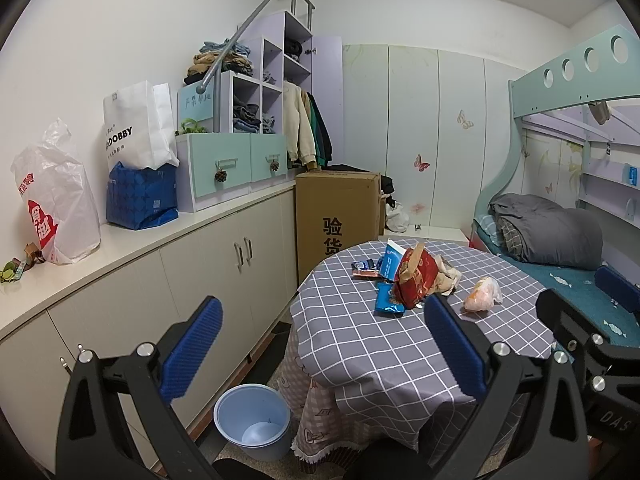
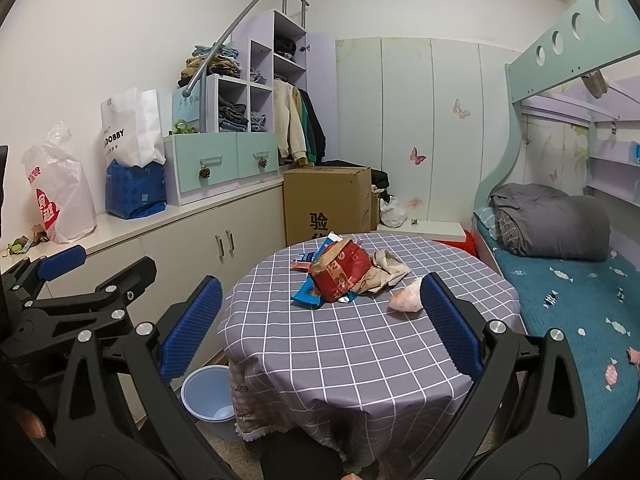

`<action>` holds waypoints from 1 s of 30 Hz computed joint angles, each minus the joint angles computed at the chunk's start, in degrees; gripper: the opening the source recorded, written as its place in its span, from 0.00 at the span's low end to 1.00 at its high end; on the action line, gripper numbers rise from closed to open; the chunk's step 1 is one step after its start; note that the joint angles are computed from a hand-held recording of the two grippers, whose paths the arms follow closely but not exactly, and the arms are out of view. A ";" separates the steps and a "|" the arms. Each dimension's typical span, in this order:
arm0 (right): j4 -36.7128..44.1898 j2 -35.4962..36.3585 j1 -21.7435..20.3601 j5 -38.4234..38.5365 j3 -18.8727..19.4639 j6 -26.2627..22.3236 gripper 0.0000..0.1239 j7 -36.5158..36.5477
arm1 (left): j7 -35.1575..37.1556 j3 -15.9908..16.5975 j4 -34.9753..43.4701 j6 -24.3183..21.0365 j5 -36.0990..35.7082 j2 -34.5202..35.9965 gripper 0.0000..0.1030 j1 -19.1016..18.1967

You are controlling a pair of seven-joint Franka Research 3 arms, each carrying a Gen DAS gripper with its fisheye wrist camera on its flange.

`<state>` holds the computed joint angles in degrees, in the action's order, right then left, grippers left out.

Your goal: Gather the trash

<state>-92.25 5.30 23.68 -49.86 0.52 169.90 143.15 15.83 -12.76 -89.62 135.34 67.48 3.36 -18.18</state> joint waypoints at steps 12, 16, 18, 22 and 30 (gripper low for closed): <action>2.34 3.90 0.25 9.76 -0.31 -0.98 0.78 -7.80 | 3.39 0.71 1.53 -1.45 -3.84 2.50 0.96 0.38; 5.01 7.82 -0.77 21.43 0.55 -2.77 0.78 -16.60 | 6.94 1.87 4.86 -3.67 -8.06 6.18 0.96 0.07; 6.62 9.77 -0.97 25.54 0.51 -3.99 0.78 -19.56 | 8.72 2.63 6.61 -3.62 -11.33 8.33 0.96 0.35; 11.45 14.51 -0.87 31.89 -0.42 -7.15 0.78 -23.99 | 13.72 3.67 10.06 -0.94 -18.87 12.38 0.96 1.20; 20.33 22.01 -0.66 39.79 -4.68 -13.00 0.78 -25.71 | 28.45 4.88 29.52 -2.21 -33.23 27.91 0.96 0.26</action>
